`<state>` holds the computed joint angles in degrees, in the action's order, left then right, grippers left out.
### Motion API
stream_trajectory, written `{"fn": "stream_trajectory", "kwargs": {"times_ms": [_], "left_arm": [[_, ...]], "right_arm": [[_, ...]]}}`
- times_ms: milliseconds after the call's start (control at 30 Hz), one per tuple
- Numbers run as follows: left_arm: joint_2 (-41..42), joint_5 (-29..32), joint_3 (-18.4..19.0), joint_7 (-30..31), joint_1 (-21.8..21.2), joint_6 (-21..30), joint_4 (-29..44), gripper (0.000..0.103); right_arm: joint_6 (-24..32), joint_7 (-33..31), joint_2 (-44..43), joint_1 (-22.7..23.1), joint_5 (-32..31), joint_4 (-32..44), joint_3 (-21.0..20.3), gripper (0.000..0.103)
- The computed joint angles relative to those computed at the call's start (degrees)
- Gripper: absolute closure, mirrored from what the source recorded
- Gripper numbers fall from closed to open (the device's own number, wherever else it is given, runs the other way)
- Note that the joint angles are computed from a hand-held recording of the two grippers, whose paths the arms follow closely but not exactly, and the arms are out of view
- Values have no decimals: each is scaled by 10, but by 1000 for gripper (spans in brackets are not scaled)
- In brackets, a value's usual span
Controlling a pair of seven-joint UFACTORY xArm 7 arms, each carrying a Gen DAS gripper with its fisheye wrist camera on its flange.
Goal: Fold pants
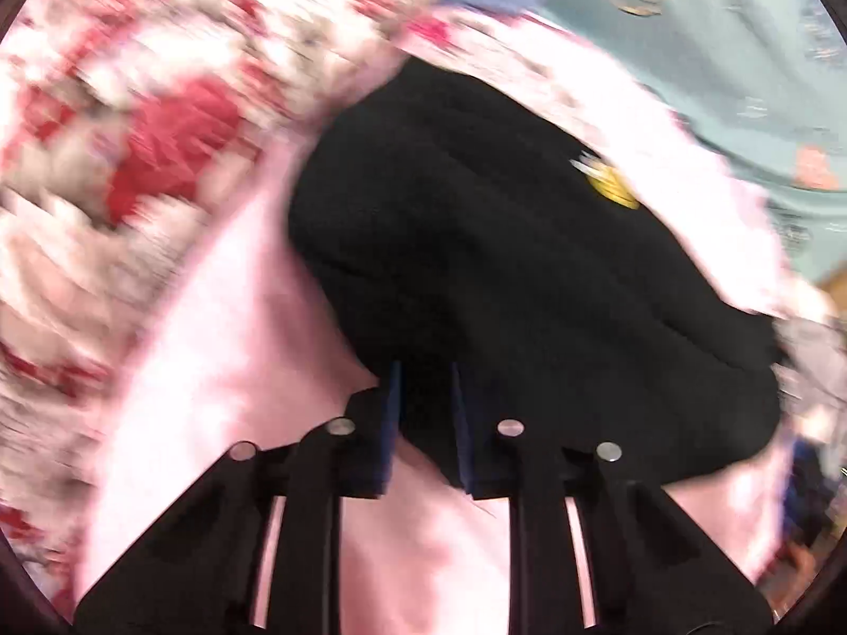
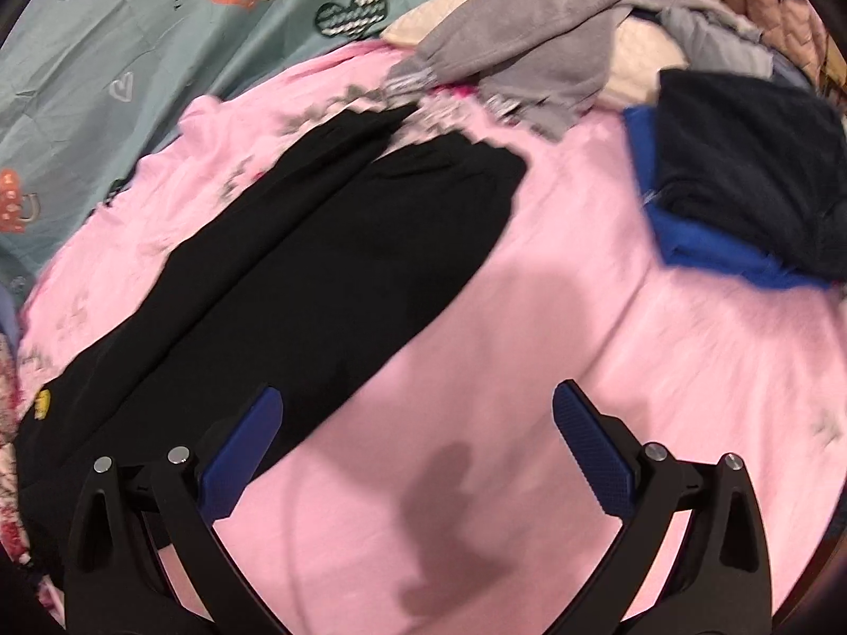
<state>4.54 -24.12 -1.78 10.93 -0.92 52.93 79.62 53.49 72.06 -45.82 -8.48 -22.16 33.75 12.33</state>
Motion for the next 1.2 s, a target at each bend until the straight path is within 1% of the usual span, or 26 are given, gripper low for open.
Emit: {"fn": "stream_trajectory", "kwargs": {"times_ms": [33, 67, 100, 167, 233, 267, 333, 400, 433, 467, 533, 567, 633, 700, 767, 800, 833, 867, 900, 933, 1000, 1033, 1067, 1133, 1167, 1200], "left_arm": [[5, -16, 19, 18, -17, 12, 2, 82], [11, -7, 42, 16, -44, 7, 3, 81], [21, 13, 41, -2, -47, 8, 9, 81], [30, -4, -3, -15, 1, 6, 11, 78], [34, -15, -4, -22, 5, 5, 15, 78], [30, -13, -4, -29, 5, 4, 10, 77], [19, -7, -4, -30, 5, 4, -1, 77], [11, -5, 0, -29, 9, 11, -5, 73], [6, -6, 2, -31, 11, 14, -7, 62], [2, -1, 4, -39, 11, 11, -12, 49], [-6, 21, 8, -62, 11, 1, -17, 47], [-9, 28, 9, -65, 11, -2, -19, 45], [-17, 40, 12, -60, 13, -2, -22, 38], [-11, 37, 14, -63, 15, 3, -15, 36], [2, 37, 14, -63, 17, 15, -2, 36], [13, 41, 12, -69, 16, 23, 10, 38], [27, 39, 10, -73, 16, 32, 24, 41], [36, 38, 8, -76, 16, 33, 34, 47], [46, 45, 6, -84, 13, 33, 44, 49], [52, 54, 5, -93, 11, 35, 53, 56], [59, 60, 1, -89, 10, 32, 61, 75], [66, 75, 0, -92, 7, 38, 68, 91], [72, 86, -1, -95, 3, 39, 74, 93], [75, 93, -2, -113, 0, 33, 76, 94], [74, 93, -2, -122, 0, 29, 75, 96], [70, 93, -2, -128, -1, 21, 72, 96]], "right_arm": [[10, -13, -2, -11, -17, 2, -4, 1], [15, -24, 0, -20, -33, 4, -7, 1], [7, -38, 3, -27, -49, 3, -15, 1], [-31, -84, 29, -37, -68, 3, -49, 1], [-65, -135, 77, -40, -50, 15, -93, 1], [-72, -146, 99, -48, -42, 23, -101, 10], [-105, -166, 136, -60, -24, 31, -126, 16], [-119, -153, 160, -89, -49, 44, -105, 42], [-123, -154, 174, -98, -66, 56, -96, 68], [-141, -169, 180, -93, -62, 59, -105, 94], [-151, -190, 173, -82, -25, 60, -123, 94], [-136, -180, 157, -91, -28, 60, -111, 94], [-145, -175, 76, -92, -26, 22, -107, 94], [-124, -170, 9, -90, 4, -11, -102, 94], [-114, -180, -33, -82, 38, -43, -112, 87], [-109, -183, -33, -87, 43, -50, -109, 79], [-101, -183, -15, -98, 38, -50, -97, 59], [-88, -176, 3, -111, 30, -46, -83, 43], [-79, -169, 12, -116, 26, -43, -74, 40], [-91, -156, 13, -120, 17, -50, -66, 40], [-117, -146, -1, -115, 16, -64, -71, 36], [-137, -144, -2, -110, 23, -70, -77, 24], [-150, -144, 0, -108, 27, -72, -78, 21], [-139, -144, 20, -113, 19, -56, -62, 23], [-133, -149, 32, -114, 12, -46, -57, 29], [-128, -150, 40, -115, 5, -39, -52, 57]]}}
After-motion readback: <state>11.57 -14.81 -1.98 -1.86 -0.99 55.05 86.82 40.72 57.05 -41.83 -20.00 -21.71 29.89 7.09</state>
